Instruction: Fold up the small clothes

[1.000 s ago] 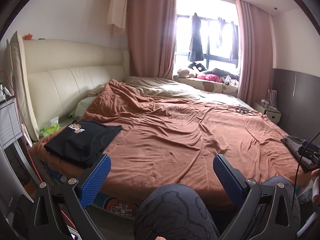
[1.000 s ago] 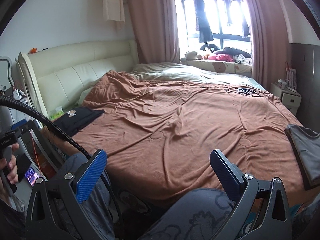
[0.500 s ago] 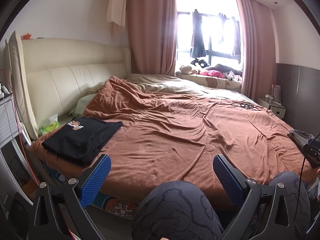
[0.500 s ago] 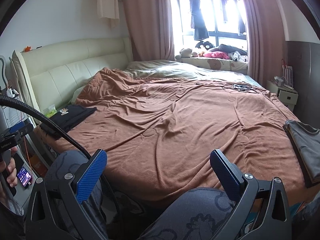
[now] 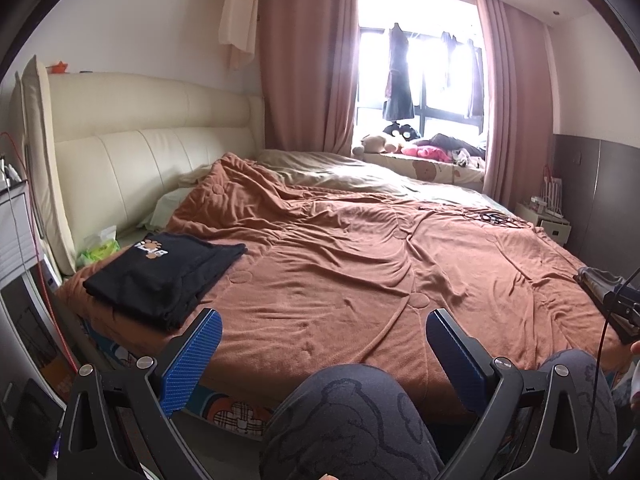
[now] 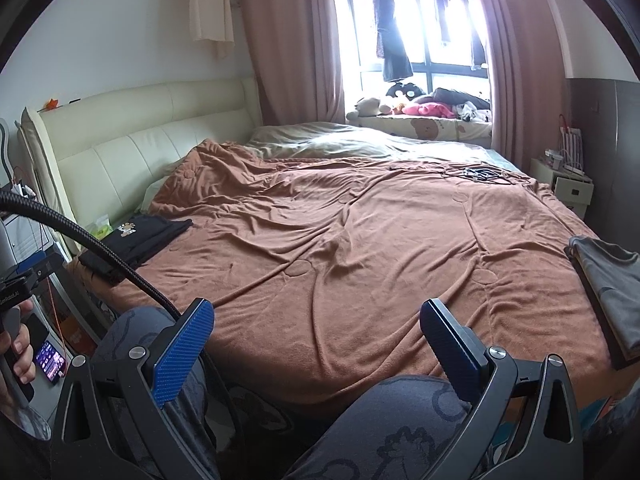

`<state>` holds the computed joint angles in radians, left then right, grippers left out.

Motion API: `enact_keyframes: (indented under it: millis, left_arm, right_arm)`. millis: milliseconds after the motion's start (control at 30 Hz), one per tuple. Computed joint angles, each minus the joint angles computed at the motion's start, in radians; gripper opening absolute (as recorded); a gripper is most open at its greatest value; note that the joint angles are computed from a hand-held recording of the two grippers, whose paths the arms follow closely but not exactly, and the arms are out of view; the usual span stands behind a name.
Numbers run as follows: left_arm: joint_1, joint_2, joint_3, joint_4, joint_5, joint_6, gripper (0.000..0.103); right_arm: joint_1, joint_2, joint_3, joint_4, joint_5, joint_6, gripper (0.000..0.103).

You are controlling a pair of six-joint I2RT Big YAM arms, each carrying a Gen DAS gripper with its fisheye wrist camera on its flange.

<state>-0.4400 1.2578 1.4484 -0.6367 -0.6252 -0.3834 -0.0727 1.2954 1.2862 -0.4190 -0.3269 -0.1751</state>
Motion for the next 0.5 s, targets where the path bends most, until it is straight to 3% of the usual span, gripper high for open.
enact_keyframes:
  millis: [500]
  left_arm:
    - [-0.015,-0.019,-0.012,0.006,-0.010,-0.002,0.103]
  right_arm:
    - [-0.018,0.000,0.011,-0.009,-0.016,-0.003,0.103]
